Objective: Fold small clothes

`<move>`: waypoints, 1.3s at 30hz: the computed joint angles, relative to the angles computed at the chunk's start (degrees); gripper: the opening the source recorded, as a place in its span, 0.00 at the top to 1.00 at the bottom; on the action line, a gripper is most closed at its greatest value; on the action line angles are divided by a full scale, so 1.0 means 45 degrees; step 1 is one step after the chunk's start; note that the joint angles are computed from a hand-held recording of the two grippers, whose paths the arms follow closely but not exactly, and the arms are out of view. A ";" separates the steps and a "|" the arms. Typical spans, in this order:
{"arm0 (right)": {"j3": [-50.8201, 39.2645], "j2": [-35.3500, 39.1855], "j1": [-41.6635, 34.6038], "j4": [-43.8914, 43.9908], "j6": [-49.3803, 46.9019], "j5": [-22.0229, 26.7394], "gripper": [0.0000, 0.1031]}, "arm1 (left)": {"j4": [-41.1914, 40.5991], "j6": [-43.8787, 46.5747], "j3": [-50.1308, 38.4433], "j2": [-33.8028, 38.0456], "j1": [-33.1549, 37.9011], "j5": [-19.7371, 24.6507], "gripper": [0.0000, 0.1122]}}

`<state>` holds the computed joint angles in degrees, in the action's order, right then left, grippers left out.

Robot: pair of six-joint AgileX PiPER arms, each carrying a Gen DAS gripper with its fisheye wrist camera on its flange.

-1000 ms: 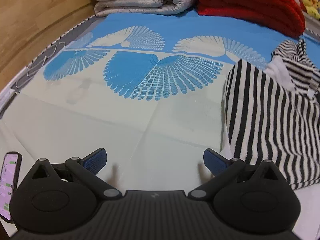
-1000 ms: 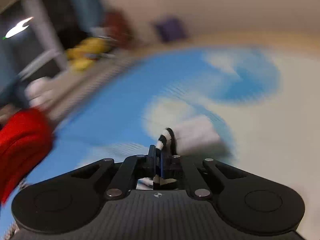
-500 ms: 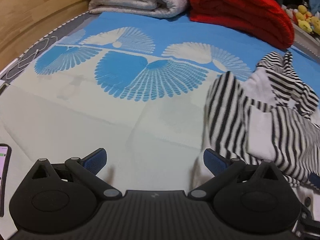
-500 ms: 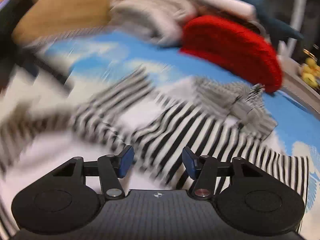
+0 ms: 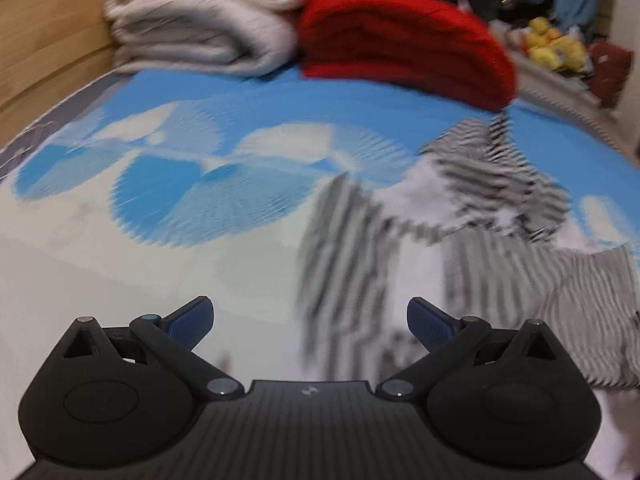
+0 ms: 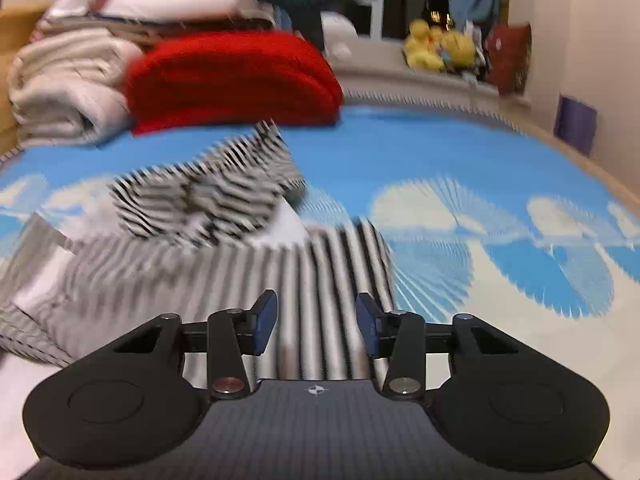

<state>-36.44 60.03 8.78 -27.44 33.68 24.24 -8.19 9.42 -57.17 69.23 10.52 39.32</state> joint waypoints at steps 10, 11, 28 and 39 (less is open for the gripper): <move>-0.1089 0.0701 -0.3841 0.9137 -0.9114 0.1254 0.54 | 0.2478 -0.3698 -0.1427 0.3375 -0.1733 0.0653 0.08; -0.1478 0.0598 -0.4579 1.0410 -1.0185 0.1526 0.51 | 0.1884 -0.3452 -0.1675 0.3199 -0.1231 0.0876 0.08; -1.7399 1.2912 -0.2466 0.7122 -0.3322 0.4514 0.29 | 0.2522 -0.1181 -0.2956 0.3135 0.1618 0.1317 0.08; -2.0448 1.6306 -0.1742 0.6443 -0.3385 0.4891 0.99 | 0.2591 -0.0740 -0.2599 0.3012 0.1764 0.1057 0.08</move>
